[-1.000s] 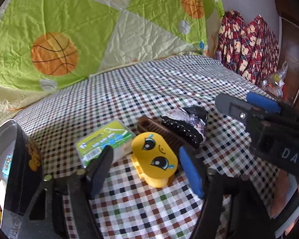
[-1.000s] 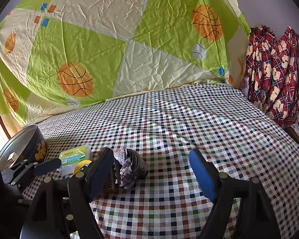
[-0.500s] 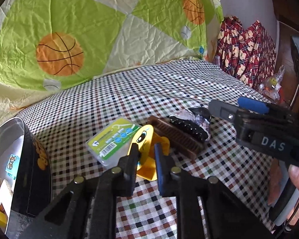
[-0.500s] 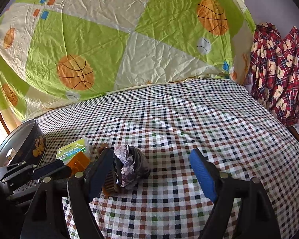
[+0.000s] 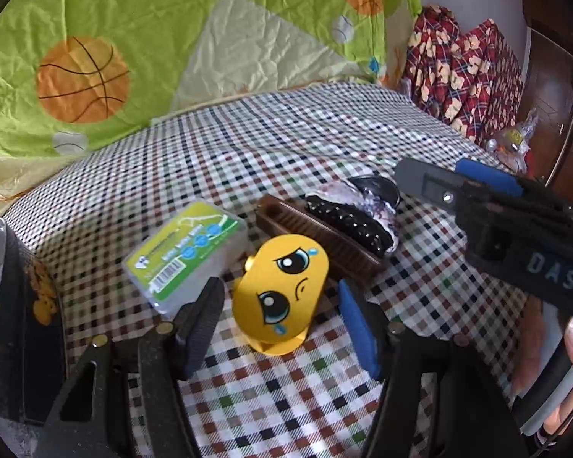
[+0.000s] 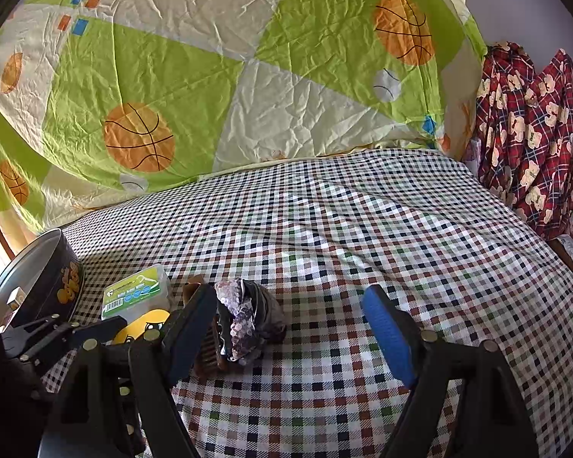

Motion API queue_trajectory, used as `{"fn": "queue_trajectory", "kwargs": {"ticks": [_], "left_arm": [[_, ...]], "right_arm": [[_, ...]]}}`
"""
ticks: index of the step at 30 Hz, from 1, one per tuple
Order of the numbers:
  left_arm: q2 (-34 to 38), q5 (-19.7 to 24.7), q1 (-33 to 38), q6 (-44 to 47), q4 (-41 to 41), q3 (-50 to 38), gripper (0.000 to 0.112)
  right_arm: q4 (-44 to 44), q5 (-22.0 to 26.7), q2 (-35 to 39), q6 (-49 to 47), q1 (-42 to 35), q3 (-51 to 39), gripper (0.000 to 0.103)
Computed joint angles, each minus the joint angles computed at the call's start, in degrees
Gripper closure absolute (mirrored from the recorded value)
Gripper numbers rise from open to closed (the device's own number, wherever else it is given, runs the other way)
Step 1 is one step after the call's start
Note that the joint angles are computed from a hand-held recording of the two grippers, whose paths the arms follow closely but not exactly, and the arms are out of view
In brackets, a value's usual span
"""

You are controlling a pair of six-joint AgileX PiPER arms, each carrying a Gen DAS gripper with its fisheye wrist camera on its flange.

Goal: Organize rigid objects
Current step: 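Grasp the yellow face block with the left gripper while the right gripper grasps the black sparkly pouch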

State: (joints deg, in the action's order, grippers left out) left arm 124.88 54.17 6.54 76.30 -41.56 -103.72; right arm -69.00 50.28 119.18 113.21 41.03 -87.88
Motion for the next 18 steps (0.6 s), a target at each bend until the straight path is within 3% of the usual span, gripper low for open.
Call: {"fn": "queue_trajectory", "kwargs": {"ticks": [3,10,14,18], "left_arm": [[-0.2,-0.2,-0.2,0.2,0.3,0.5,0.069],[-3.7,-5.3,4.8,10.5,-12.9,7.1,0.07],[-3.0,-7.3,7.4,11.0,-17.7,5.8,0.07],[-0.7,-7.4,8.3,7.5,-16.8,1.7,0.07]], "right_arm": [[0.4,-1.8,-0.5,0.8,-0.7,0.9,0.022],[0.9,-6.1,-0.6,-0.5,-2.3,1.2,0.022],[4.6,-7.4,2.1,-8.2,-3.6,-3.7,0.022],[14.3,-9.3,5.4,-20.4,-5.4,-10.2,0.022]]}}
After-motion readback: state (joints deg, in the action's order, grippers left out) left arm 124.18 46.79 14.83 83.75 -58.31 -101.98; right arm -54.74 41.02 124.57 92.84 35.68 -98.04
